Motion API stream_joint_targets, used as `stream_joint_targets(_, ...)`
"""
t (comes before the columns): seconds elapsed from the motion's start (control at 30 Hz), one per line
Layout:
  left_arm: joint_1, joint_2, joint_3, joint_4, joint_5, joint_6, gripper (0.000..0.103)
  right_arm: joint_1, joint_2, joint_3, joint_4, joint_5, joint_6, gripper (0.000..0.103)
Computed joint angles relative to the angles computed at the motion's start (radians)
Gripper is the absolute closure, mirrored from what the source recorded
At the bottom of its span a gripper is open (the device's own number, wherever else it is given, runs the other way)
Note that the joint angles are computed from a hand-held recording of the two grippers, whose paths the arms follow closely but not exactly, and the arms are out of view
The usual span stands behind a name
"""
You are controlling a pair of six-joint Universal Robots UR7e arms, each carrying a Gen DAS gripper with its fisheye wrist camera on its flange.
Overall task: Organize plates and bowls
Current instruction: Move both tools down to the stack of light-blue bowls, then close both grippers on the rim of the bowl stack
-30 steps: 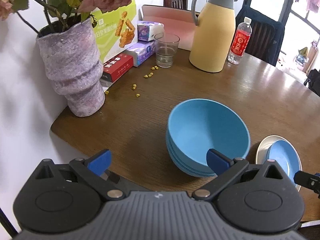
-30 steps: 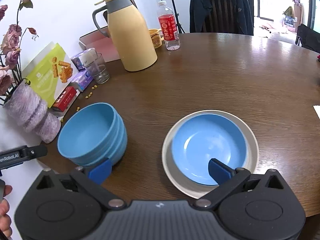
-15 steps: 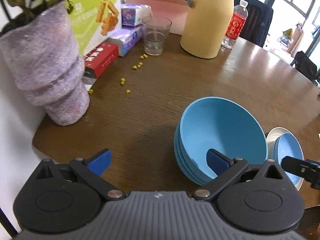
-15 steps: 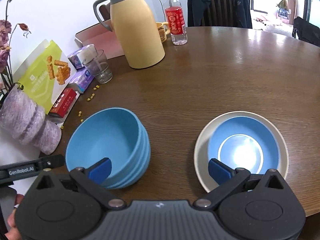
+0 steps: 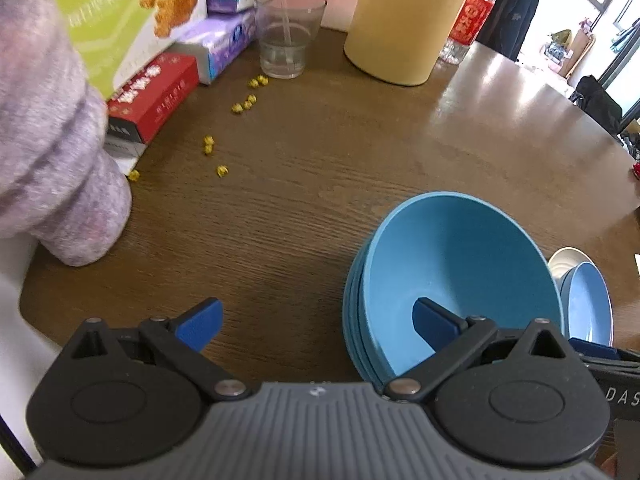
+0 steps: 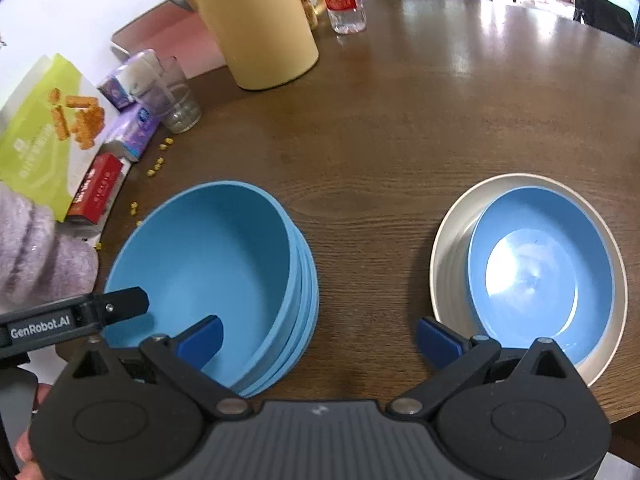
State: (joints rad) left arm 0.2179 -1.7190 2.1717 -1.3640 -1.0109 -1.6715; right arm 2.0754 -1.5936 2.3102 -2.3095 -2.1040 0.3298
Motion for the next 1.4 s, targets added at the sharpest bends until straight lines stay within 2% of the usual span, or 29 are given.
stream_joint_targets(0.23,0.067,-0.016,0.035,-0.113,-0.013,0.066,0.002,-0.032,0.051,0.006,-0.041,0.044,0.012,0.004)
stream_joint_targets(0.53,0.143,-0.037,0.072,-0.218,-0.057,0.130,0.017,-0.059,0.095,0.011,-0.082,0.085,0.017,0.014)
stream_joint_targets(0.7,0.163,-0.042,0.081,-0.243,-0.068,0.154,0.021,-0.075,0.115,0.008,-0.093,0.103,0.024,0.020)
stream_joint_targets(1.13,0.196,-0.059,0.107,-0.350,-0.096,0.225,0.039,-0.120,0.097,0.022,-0.101,0.169,0.029,0.038)
stream_joint_targets(1.27,0.200,-0.061,0.118,-0.381,-0.104,0.230,0.041,-0.141,0.086,0.034,-0.116,0.197,0.031,0.041)
stream_joint_targets(1.4,0.202,-0.063,0.127,-0.406,-0.109,0.235,0.043,-0.162,0.079,0.045,-0.141,0.239,0.023,0.050)
